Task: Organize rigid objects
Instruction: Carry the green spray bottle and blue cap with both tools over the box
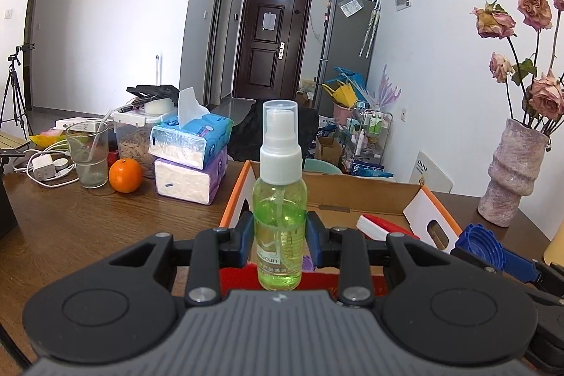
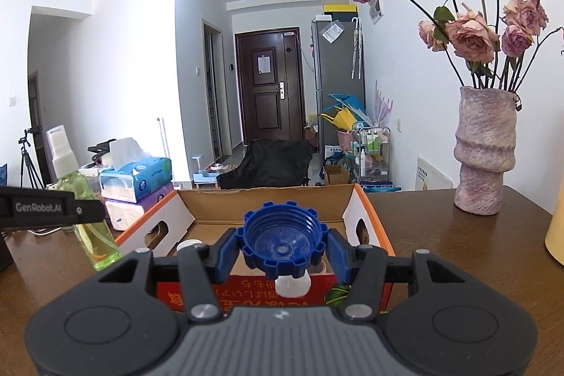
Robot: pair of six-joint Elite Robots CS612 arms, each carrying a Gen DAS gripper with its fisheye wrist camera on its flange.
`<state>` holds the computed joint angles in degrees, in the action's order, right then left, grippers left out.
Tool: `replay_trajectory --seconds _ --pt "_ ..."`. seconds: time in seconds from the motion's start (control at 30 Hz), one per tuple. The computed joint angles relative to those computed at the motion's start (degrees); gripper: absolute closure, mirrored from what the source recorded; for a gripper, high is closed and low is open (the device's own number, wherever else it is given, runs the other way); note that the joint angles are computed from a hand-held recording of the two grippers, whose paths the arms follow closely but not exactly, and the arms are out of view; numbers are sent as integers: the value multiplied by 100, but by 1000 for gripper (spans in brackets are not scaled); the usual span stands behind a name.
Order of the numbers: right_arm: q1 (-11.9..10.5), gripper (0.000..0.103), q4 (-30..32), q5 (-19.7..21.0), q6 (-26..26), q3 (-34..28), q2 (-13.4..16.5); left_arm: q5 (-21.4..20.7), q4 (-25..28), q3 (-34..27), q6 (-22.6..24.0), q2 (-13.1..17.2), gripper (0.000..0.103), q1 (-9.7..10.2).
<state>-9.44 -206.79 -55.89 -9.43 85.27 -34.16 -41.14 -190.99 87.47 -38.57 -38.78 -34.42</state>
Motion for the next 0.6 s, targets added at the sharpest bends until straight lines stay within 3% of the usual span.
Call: replay_trajectory --seconds 0.6 --pt "123 50 225 -69 -20 -578 268 -163 114 -632 295 311 71 180"
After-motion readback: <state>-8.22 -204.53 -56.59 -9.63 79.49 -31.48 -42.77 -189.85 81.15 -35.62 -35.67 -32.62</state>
